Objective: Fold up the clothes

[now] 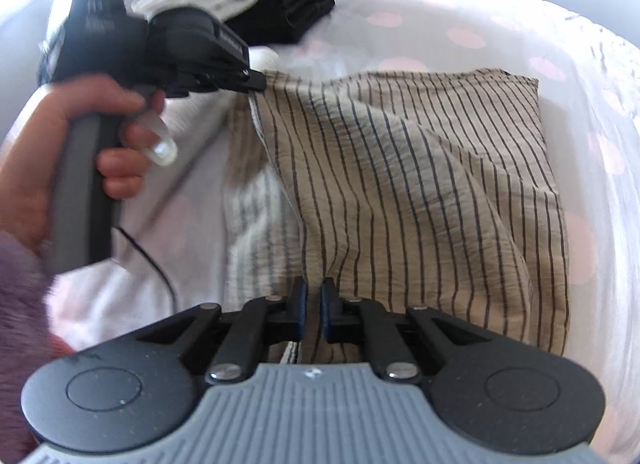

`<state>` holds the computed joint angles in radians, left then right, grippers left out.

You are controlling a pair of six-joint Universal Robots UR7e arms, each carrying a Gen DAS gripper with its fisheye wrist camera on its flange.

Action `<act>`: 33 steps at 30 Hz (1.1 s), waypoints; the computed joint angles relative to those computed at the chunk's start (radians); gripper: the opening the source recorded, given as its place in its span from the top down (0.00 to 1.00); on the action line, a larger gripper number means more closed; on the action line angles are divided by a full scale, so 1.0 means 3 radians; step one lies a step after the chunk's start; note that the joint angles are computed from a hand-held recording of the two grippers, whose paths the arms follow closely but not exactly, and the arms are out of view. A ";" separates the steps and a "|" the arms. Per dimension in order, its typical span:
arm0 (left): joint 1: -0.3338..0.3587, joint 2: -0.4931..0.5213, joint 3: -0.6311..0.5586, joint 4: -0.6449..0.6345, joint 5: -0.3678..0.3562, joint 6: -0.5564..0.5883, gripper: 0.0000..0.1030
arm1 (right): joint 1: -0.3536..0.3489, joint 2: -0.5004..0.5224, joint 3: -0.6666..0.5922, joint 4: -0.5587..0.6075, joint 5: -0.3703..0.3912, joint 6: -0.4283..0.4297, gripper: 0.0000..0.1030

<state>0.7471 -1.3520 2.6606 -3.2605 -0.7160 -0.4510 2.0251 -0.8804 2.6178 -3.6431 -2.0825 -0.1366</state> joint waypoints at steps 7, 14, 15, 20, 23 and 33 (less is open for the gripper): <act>0.0028 -0.0022 -0.0111 0.0741 0.0351 -0.0200 0.99 | -0.0207 -0.0338 0.0042 0.0398 0.0690 0.0026 0.93; -0.0099 0.0395 -0.0191 0.1281 0.0808 -0.0227 0.97 | -0.0310 0.0132 -0.0103 0.0349 0.0616 -0.0024 0.94; -0.0117 0.0431 -0.0202 0.1391 0.0858 -0.0249 0.96 | -0.0270 0.0206 -0.0147 0.0371 0.0536 -0.0032 0.94; -0.0184 0.0380 -0.0197 0.1700 0.0951 -0.0453 0.80 | -0.0259 0.0292 -0.0202 0.0473 0.0470 0.0004 0.85; -0.0331 0.0178 -0.0113 0.1887 0.0964 -0.0650 0.74 | -0.0291 0.0196 -0.0116 0.0430 0.0583 -0.0032 0.71; -0.1084 -0.0340 0.0044 0.2539 0.0431 -0.0945 0.71 | -0.0373 -0.0935 0.0530 0.0352 0.0359 -0.0511 0.63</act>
